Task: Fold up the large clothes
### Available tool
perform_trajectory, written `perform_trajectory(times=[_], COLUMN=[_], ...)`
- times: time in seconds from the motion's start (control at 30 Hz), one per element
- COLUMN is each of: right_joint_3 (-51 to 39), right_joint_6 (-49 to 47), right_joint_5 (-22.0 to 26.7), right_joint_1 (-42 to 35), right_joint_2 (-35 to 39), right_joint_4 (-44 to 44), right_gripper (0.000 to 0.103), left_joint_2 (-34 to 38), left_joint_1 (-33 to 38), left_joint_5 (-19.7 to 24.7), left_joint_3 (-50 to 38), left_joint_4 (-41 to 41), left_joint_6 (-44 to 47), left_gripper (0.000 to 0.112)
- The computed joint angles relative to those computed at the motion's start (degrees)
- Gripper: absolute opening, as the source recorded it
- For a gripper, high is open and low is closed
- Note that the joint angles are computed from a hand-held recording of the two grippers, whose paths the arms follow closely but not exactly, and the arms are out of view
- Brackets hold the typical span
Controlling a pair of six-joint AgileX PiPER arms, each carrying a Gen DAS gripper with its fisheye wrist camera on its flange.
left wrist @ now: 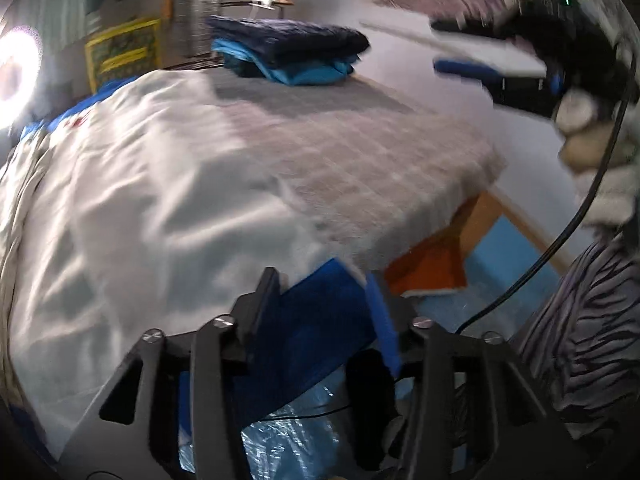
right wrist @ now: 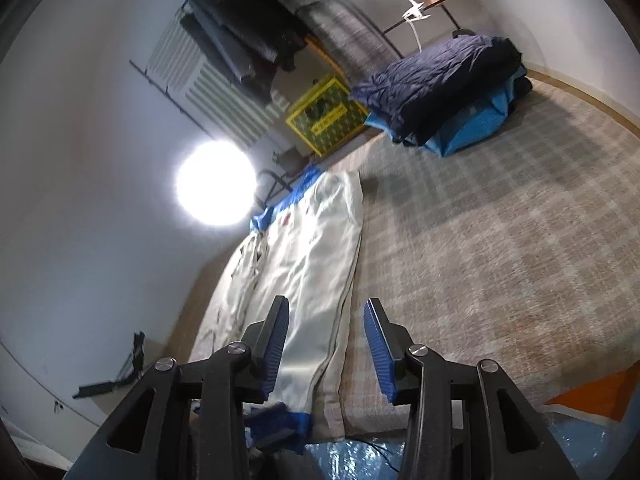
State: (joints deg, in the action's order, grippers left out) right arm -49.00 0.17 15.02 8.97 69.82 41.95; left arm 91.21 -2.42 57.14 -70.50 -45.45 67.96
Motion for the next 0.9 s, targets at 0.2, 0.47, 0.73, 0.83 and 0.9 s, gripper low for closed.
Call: perform_trajectory(times=[0.2, 0.47, 0.73, 0.83, 0.9], right_joint_3=[4.42, 5.12, -12.62, -22.68, -31.48], right_joint_6=[-13.38, -23.38, -24.29, -21.57, -17.53], right_joint_5=[0.14, 4.7, 12.96, 14.04, 16.79], right_joint_1=[-4.0, -10.65, -11.3, -10.47, -10.14], right_joint_2=[-4.76, -4.77, 11.63, 20.98, 29.18], right_joint_4=[14.5, 25.15, 20.98, 16.99, 13.42], right_gripper=[0.042, 0.044, 0.058, 0.062, 0.062], left_joint_2=[0.03, -2.52, 5.73, 7.89, 8.3], left_joint_1=[-8.14, -13.05, 2.19, 6.69, 7.86], left_joint_5=[-9.34, -25.45, 3.99, 11.11, 12.5], left_joint_3=[1.73, 10.45, -7.77, -12.78, -13.97], left_joint_4=[6.33, 7.23, -2.84, -6.5, -7.24], left_joint_6=[-2.75, 5.85, -3.16, -8.95, -10.18], left_gripper=[0.076, 0.059, 0.017, 0.017, 0.016])
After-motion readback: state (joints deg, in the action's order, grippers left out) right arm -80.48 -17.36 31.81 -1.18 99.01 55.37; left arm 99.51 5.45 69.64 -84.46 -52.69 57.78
